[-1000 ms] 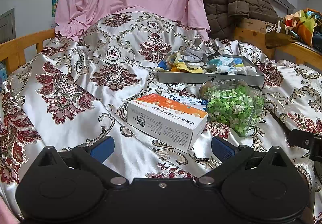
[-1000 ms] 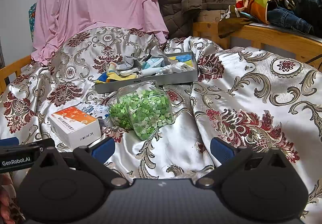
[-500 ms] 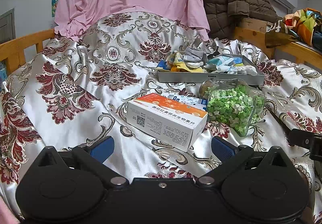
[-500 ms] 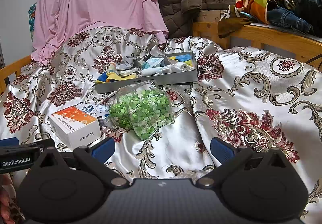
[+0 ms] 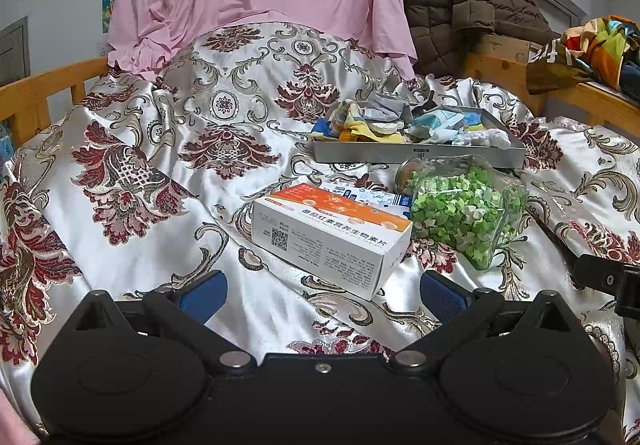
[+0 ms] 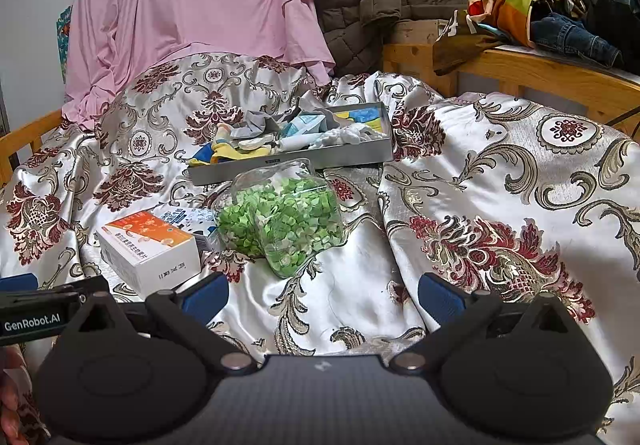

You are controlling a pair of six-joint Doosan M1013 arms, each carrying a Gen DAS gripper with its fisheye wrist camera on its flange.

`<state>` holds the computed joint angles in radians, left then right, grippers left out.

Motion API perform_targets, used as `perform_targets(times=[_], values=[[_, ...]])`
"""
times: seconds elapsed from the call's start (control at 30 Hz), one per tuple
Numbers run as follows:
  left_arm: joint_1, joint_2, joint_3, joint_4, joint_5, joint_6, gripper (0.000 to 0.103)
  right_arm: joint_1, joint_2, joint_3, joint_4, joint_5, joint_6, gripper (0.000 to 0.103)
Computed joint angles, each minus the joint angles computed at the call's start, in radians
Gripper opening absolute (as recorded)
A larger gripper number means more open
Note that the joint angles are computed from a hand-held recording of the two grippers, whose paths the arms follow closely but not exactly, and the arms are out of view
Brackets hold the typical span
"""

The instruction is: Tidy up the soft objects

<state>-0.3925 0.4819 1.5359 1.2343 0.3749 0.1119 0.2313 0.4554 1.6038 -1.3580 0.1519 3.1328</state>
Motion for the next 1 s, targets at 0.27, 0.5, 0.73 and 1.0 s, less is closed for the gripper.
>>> perform_targets(times=[0.27,0.5,0.73,1.0], values=[[-0.007,-0.003,0.009,0.032,0.011,0.003,0.102,0.000,0.000,0.000,0.000,0.001,-0.001,0.103],[0.000,-0.006,0.003,-0.053,-0.011,0.069,0.102,0.001,0.000,-0.001,0.004,0.002,-0.005,0.103],[-0.003,-0.004,-0.002,-0.058,0.010,0.080,0.102,0.000,0.000,0.001,-0.012,0.001,0.009,0.103],[-0.003,-0.004,-0.002,-0.054,0.009,0.083,0.102,0.000,-0.001,0.002,-0.011,0.001,0.007,0.103]])
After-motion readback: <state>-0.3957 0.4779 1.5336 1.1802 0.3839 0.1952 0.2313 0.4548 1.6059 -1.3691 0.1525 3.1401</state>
